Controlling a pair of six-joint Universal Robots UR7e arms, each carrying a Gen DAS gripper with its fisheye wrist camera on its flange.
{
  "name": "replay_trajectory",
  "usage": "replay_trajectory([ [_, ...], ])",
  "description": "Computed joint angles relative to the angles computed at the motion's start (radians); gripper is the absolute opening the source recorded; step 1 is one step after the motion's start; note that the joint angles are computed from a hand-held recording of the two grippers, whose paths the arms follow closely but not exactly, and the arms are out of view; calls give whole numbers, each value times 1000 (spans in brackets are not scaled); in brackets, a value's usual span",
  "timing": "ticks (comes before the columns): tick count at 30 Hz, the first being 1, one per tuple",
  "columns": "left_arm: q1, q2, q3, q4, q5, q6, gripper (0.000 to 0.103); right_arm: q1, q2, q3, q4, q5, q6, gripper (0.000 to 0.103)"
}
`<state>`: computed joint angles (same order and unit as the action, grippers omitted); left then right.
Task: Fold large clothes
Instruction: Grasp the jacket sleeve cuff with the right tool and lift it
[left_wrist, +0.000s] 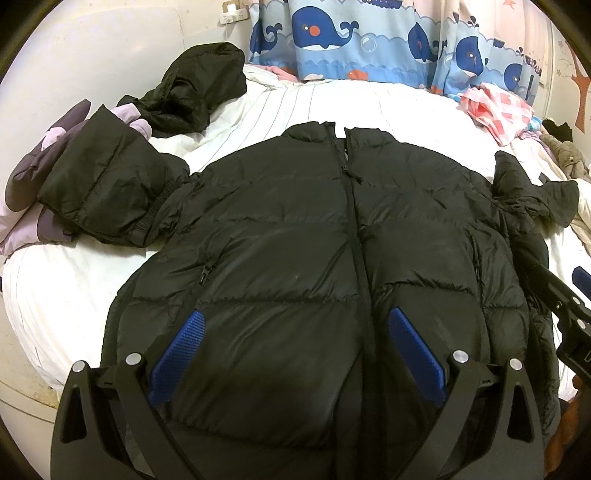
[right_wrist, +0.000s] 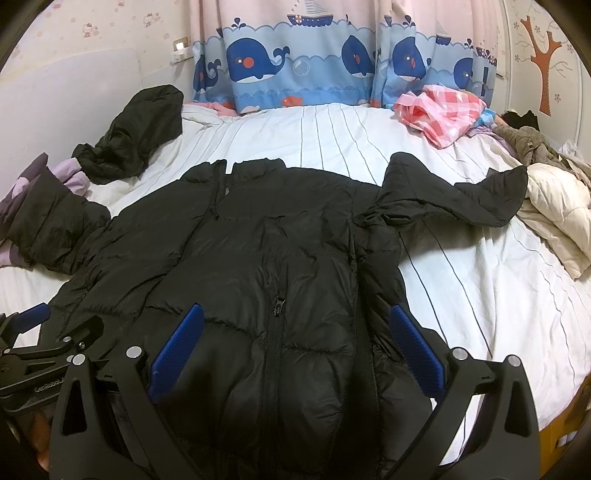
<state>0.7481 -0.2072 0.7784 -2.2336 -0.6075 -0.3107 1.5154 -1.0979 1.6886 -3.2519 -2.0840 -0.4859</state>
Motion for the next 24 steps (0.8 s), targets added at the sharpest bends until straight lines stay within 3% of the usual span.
replay_trajectory([
  [7, 1, 1, 1, -6, 1, 4, 96, -7, -2, -3, -5, 13, -8, 97],
  [13, 9, 15, -33, 29, -21, -15, 96, -86, -31, -81, 104, 66, 31, 97],
  [19, 16, 38, -82, 44, -39, -3, 96, -243, -33, -313, 310, 168, 175, 97],
  [24, 24, 49, -107, 58, -64, -7, 96, -368, 66, -642, 516, 230, 378, 97],
])
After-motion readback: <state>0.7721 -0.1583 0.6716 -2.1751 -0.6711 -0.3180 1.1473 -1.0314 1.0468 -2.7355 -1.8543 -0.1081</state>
